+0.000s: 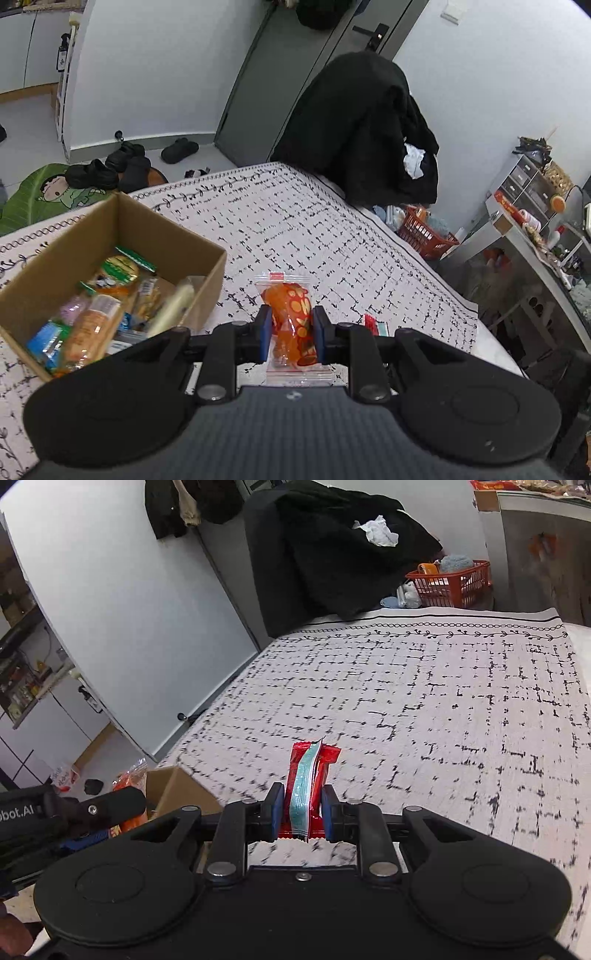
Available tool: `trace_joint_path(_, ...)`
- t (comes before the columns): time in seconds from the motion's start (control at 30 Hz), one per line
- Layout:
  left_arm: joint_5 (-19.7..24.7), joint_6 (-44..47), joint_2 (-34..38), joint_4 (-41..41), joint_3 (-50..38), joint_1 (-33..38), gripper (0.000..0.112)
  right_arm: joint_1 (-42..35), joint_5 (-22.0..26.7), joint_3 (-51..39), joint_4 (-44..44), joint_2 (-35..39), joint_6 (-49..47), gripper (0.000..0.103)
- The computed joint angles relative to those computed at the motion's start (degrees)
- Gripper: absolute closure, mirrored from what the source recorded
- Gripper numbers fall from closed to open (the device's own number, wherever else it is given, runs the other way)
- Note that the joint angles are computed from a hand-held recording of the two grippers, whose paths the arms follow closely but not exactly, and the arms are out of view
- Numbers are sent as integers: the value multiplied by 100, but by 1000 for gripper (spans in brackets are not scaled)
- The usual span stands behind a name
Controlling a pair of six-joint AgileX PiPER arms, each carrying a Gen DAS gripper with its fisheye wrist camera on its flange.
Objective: Organize snacks
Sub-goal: 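Carry both snacks over the box and open both grippers to drop them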
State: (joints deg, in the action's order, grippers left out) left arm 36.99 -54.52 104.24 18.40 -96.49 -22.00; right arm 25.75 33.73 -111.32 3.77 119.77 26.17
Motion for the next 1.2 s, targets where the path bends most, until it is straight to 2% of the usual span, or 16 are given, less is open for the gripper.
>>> trace_joint_path(0.3, -180, -165, -679, 170, 579, 58, 90, 319, -133, 420, -417, -574, 570, 82)
trace_joint_path(0.53, -335, -274, -1118, 245, 971, 150, 90, 576, -85, 294, -872, -699, 1231, 82)
trace_joint_path(0.73, -558, 40, -1299, -216, 1207, 434, 90, 790, -66, 102, -1260, -681, 1611, 82)
trace_joint_path(0.93, -652, 328, -1368, -625, 1392, 805, 90, 947, 158, -273, -1476, -516, 1750, 82)
trace_joint_path(1.2, -853, 729, -1346, -1226, 1637, 1211, 90, 1123, 436, -1078, -1572, 28, 1794, 82)
